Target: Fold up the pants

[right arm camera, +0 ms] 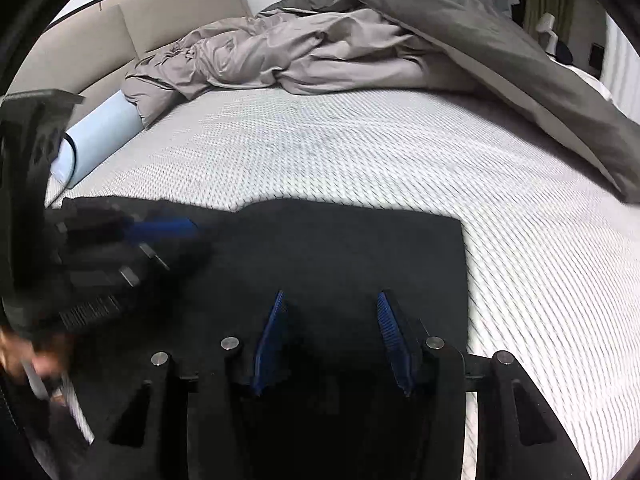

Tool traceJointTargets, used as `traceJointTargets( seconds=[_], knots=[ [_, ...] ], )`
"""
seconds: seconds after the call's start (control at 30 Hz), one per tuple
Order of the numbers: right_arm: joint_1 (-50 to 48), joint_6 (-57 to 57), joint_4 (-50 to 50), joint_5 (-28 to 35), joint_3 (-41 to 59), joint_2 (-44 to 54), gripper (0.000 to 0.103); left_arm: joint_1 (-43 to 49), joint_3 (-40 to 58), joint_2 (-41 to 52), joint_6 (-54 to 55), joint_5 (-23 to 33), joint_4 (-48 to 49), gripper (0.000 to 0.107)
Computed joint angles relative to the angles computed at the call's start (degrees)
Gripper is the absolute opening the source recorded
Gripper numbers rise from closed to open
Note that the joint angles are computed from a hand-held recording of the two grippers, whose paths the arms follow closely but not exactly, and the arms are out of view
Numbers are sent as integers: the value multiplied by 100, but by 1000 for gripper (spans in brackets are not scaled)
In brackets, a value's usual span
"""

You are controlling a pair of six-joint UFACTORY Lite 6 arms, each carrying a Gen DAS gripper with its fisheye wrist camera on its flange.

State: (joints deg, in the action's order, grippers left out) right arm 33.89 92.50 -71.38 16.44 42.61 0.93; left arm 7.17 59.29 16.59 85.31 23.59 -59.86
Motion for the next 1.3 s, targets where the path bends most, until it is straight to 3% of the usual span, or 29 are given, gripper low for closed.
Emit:
traceJointTargets(
  seconds=[0.1, 0.17, 0.27, 0.3, 0.4, 0.5, 0.57, 0.63, 0.7, 0.77, 0.8, 0.87, 0.97, 1.03, 1.1, 1.2, 1.3],
  knots=[
    [-238, -369, 327, -199, 609, 892, 49, 166, 669, 698, -513, 516, 223, 13],
    [-260, -950, 750, 216, 960, 1265, 49, 395, 803, 827, -343, 894, 78, 10],
    [-357, -621, 570, 1128, 686, 1047, 49, 593, 672, 677, -173, 1076, 60, 8],
    [-500, -425, 469, 1162, 578, 930, 49, 611, 389, 383, -47, 984, 8, 8],
    [-610, -221, 526, 696, -262, -117, 49, 743, -759, -836, 784, 893, -490, 8],
    [340, 61, 309, 836, -542, -802, 49, 741, -1770, -1731, 1494, 1002, -913, 11],
    [758, 176, 352, 442, -420, -562, 50, 341, -2074, -1766, 1351, 731, -678, 11],
    [680, -96, 530, 22, -78, 170, 50, 87, -2295, -1705, 1832, 324, -1067, 13],
    [766, 17, 198, 228, 51, 755, 49, 368, -2280, -1675, 1973, 692, -954, 15],
    [882, 155, 107, 603, -219, 479, 49, 712, -2395, -1861, 2142, 902, -855, 17],
    [973, 111, 230, 1018, -378, 273, 49, 948, -2515, -2069, 2231, 1011, -815, 24],
    [1018, 480, 104, 1531, -952, -258, 50, 1380, -2569, -2220, 2349, 1199, -720, 24],
    [1117, 858, 258, 1593, -1715, -1370, 50, 1579, -2824, -2690, 2400, 1326, -738, 24],
    [1826, 1203, 248, 1717, -1918, -1906, 50, 1686, -2813, -2693, 2545, 1705, -680, 24],
    [2114, 1652, -272, 1310, -1619, -1575, 50, 1296, -3010, -2784, 2436, 1580, -589, 25],
    [2178, 1954, -711, 833, -917, -262, 50, 918, -3392, -2875, 3050, 960, -986, 29],
    [2093, 1756, -681, 1166, -1135, -147, 49, 1469, -3211, -2657, 3107, 1384, -664, 29]
  ],
)
